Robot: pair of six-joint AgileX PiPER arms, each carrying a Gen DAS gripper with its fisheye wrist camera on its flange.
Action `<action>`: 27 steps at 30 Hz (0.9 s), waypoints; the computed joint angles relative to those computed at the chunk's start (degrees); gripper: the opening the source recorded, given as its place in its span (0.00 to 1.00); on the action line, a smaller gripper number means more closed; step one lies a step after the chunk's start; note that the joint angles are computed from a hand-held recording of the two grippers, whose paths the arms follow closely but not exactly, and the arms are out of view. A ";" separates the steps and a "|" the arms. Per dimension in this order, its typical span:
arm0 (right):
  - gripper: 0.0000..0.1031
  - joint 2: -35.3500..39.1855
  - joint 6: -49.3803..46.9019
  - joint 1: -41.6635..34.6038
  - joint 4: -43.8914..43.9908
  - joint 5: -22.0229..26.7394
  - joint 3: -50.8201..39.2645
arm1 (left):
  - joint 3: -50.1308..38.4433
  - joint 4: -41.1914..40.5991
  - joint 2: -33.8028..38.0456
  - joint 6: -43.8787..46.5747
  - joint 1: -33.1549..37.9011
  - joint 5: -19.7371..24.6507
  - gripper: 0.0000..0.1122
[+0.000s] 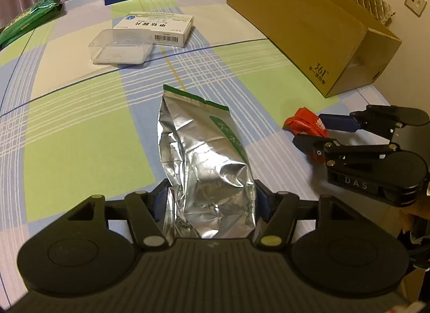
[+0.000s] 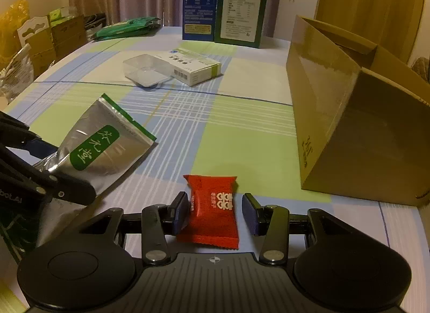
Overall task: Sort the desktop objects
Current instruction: 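Carry the foil bag and red candy packet over the cardboard box with both tools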
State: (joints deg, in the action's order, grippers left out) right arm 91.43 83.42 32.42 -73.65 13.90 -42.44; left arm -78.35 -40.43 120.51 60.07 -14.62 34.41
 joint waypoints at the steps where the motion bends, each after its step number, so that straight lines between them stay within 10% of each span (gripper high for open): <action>1: 0.38 0.03 -0.41 0.03 0.33 0.00 -0.04 | -0.04 -0.23 -0.02 0.17 0.02 0.24 0.48; 8: 0.24 -0.07 -2.57 0.01 2.35 -0.64 -0.24 | -0.14 -0.54 -0.48 -0.93 0.43 1.30 0.42; 27: 0.23 -9.59 1.10 1.84 2.88 2.22 4.68 | 9.66 -5.98 -10.08 0.69 -0.39 -0.64 0.42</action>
